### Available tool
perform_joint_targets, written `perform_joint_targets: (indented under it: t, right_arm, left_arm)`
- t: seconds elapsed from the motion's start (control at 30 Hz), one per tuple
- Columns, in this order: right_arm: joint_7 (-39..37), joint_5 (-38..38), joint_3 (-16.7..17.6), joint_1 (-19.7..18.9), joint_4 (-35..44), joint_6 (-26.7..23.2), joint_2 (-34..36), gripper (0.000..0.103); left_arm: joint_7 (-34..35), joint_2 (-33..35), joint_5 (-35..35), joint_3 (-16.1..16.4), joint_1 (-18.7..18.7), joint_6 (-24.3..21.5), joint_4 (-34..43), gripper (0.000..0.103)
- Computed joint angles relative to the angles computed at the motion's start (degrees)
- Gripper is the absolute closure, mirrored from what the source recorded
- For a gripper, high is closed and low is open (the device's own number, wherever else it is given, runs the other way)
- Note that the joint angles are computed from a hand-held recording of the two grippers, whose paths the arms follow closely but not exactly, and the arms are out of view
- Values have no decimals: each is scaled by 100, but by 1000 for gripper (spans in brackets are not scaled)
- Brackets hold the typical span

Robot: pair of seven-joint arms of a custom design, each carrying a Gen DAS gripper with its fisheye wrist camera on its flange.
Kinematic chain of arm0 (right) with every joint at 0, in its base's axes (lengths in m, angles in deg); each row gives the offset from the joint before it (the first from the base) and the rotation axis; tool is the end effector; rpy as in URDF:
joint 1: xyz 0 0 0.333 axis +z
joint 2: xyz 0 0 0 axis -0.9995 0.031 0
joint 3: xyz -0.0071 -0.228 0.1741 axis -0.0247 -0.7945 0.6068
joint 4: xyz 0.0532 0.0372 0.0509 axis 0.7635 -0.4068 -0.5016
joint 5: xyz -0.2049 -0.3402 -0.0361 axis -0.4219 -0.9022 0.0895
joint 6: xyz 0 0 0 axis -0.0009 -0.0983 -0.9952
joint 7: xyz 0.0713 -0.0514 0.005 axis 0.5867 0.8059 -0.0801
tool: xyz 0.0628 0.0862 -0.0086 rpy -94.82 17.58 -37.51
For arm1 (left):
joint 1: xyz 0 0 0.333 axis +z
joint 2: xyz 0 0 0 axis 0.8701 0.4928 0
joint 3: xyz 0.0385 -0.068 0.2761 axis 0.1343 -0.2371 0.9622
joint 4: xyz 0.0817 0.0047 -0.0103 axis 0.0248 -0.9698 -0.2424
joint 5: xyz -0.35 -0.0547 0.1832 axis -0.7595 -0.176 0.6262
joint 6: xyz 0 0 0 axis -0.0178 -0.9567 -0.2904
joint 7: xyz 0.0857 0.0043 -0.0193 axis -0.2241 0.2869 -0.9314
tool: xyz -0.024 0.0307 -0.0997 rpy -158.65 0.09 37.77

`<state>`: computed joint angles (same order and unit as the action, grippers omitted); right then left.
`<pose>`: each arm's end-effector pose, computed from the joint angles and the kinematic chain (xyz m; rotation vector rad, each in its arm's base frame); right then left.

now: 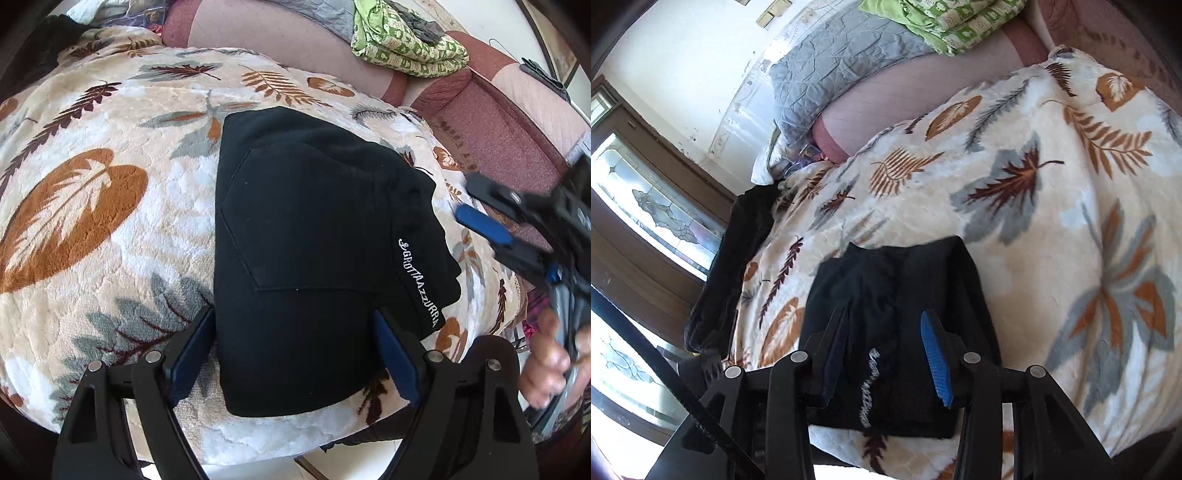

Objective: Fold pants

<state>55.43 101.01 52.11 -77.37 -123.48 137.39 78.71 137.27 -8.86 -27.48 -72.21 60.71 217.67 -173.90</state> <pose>0.6802 0.2546 0.4612 -1.6336 1.5266 0.1547 0.6105 -0.0772 0.4113 -2.1302 1.9261 -0.9517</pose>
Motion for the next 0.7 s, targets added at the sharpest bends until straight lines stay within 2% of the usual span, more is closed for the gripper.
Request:
perform_joint_targets:
  t: [0.07, 0.17, 0.23, 0.33, 0.47, 0.57, 0.7]
  right_arm:
    - [229, -197, -53, 97, 471, -180, 363, 54]
    - [1056, -994, -353, 372, 1455, -645, 1109, 50]
    - [1706, -1505, -584, 530, 1622, -617, 1270, 50]
    - [1619, -1162, -235, 190, 859, 16, 852, 47]
    - [1368, -806, -81, -107, -247, 606, 101, 43]
    - [1090, -351, 7, -354, -910, 645, -355, 40]
    - [701, 334, 21, -468, -1324, 470, -633, 40]
  left_arm:
    - [-9, 5, 6, 2, 4, -31, 23, 19]
    - [-32, -63, -17, 15, 29, -228, 46, 19]
    - [108, -204, -230, 28, 71, -368, -6, 19]
    - [337, -464, -468, 89, 56, -229, -192, 19]
    - [371, -601, -731, 210, 24, -99, -267, 19]
    - [309, -563, -891, 275, 42, -173, -211, 19]
    - [45, -491, -722, 300, 69, -271, -152, 19]
